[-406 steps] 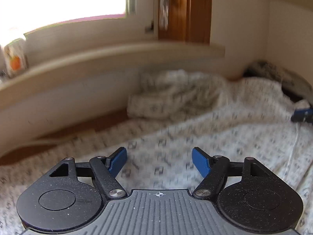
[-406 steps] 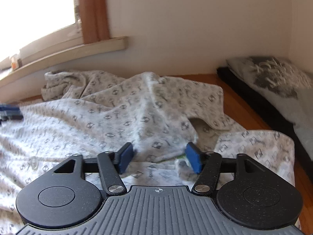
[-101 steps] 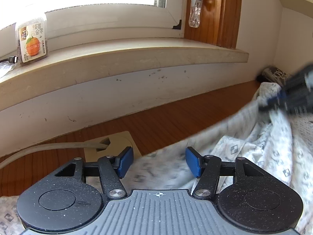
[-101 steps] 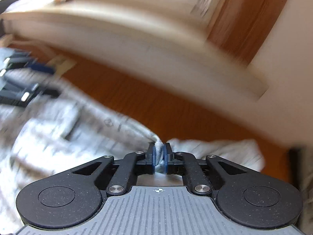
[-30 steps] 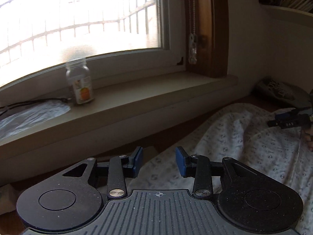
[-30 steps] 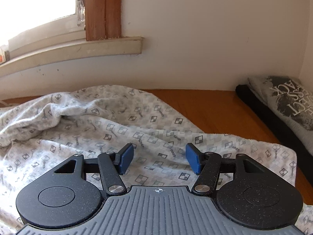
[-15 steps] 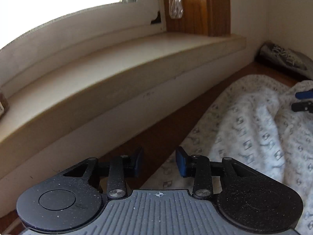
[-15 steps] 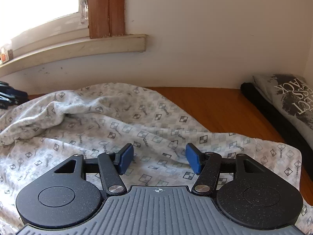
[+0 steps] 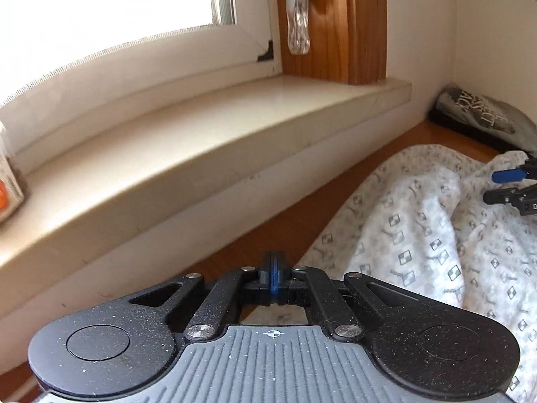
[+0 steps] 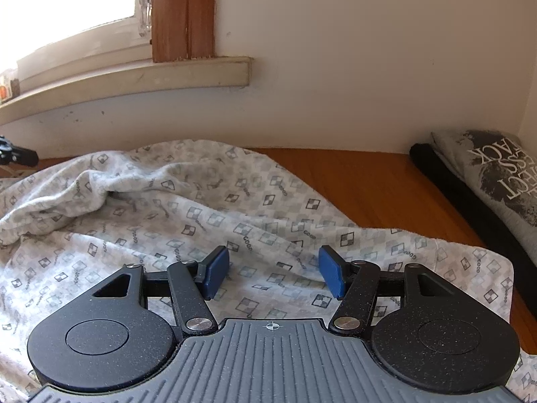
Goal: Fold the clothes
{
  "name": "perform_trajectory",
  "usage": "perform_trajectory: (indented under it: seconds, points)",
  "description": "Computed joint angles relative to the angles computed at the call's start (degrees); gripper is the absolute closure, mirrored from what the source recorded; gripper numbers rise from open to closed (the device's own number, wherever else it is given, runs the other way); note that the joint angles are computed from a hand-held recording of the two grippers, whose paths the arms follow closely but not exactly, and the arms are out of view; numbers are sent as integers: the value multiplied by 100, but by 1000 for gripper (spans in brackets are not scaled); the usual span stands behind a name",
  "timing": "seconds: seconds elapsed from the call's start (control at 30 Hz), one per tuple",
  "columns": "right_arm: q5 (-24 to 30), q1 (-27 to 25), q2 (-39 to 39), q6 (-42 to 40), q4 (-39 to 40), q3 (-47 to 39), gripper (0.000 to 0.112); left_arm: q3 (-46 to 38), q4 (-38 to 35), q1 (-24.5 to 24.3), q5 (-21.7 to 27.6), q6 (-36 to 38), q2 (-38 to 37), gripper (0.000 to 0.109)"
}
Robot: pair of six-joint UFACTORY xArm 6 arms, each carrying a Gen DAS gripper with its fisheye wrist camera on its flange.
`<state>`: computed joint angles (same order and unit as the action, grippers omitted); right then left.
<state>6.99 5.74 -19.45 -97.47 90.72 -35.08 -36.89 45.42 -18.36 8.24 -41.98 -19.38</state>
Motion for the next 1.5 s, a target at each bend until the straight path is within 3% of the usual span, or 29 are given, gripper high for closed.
perform_trajectory:
  seconds: [0.07, 0.13, 0.3, 0.4, 0.5, 0.53, 0.63, 0.8, 0.93, 1.1, 1.2, 1.33, 1.5]
  points:
    - [32, -15, -1, 69, -55, 5, 53, 15, -240, -43, 104, 252, -3, 80]
    - [24, -8, -3, 97, -72, 5, 53, 62, -316, -45, 136, 344, 0, 63]
    - [56, -38, 7, 78, -118, -4, 53, 135, -251, 33, 111, 267, 83, 58]
    - [60, -43, 8, 42, -82, -9, 53, 225, -443, 105, -78, 366, 82, 63]
    - [56, -33, 11, 30, -55, -12, 53, 288, -347, 71, -174, 324, 47, 106]
    - [57, -35, 9, 17, -34, -13, 53, 280, -224, 29, -128, 222, 31, 108]
    - [44, -34, 27, 20, -20, -24, 53, 203, 863, -35, -77, -745, -53, 108]
    - [-36, 19, 40, 6, -14, -27, 53, 315, 1564, -251, -17, -1414, -773, 108]
    - [-100, 59, 42, -43, 65, -32, 52, 543, 1282, -751, 213, -1255, -1624, 108]
    - [-118, 10, 41, -115, 297, -85, 53, 608, 1587, -2092, 968, -1507, -2272, 108]
    - [-167, -27, 49, -281, 595, -148, 53, 567, 1356, -2730, 1355, -1420, -2196, 108]
    - [-87, -96, 103, 69, 330, -153, 53, 553, 1265, -2985, 1452, -1378, -2011, 108]
    - [-169, -19, 151, -8, 315, -158, 53, 599, 1061, -2846, 1262, -1265, -1991, 107]
